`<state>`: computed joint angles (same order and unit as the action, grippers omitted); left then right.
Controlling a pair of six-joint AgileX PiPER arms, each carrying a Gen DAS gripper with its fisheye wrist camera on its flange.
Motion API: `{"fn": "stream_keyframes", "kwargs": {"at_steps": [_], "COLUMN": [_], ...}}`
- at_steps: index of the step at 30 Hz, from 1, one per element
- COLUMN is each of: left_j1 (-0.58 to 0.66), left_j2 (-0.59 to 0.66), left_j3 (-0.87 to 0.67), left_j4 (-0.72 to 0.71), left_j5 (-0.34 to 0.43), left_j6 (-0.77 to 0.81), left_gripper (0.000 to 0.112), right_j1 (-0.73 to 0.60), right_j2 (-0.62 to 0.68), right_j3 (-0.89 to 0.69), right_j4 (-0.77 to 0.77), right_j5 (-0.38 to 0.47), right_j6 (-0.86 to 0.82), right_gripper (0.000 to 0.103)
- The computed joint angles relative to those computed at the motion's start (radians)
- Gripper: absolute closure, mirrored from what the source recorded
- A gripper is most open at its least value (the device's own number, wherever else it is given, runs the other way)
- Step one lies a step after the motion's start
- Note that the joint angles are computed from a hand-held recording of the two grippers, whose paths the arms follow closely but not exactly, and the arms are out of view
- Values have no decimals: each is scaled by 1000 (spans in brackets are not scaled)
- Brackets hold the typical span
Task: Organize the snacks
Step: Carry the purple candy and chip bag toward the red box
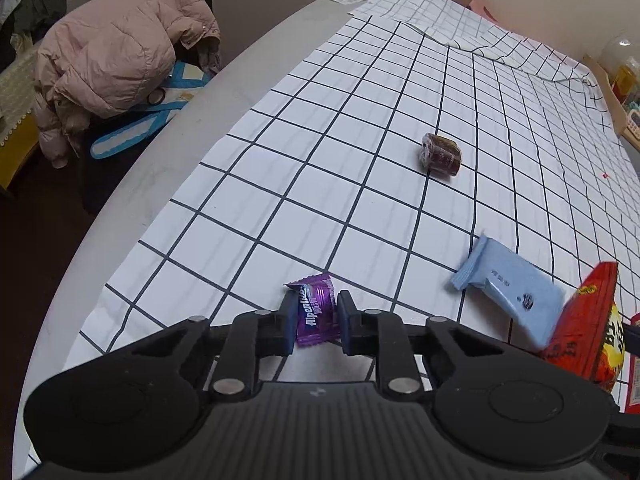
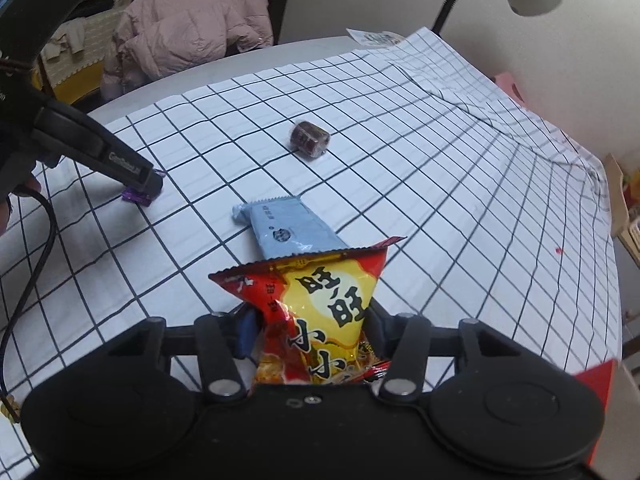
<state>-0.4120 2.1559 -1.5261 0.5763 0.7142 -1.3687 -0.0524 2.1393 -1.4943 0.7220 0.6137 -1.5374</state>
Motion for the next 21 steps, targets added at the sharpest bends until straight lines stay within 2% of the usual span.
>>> {"fn": "stream_keyframes", "kwargs": {"at_steps": [4,10,17,21], "left_j1": [23,18,-33,-95], "left_j2": [-54,-144,-254,-301], "left_j3": [96,217,288,277], "left_j4": [-3,22,-20,-14], "left_j5": [-83,-151,-146,-99], "left_j6": [-5,-22,4,13], "left_gripper": [94,94,94,94], "right_j1": [-19,-68,-150,-213], "right_j2": [-57,-146,-274,-332], "right_j3": [70,153,258,288], "right_j4": [13,26,62,91], "right_j5": [-13,33,90,131], "right_j6": [41,137,131,111], "right_gripper": [53,53,53,53]}}
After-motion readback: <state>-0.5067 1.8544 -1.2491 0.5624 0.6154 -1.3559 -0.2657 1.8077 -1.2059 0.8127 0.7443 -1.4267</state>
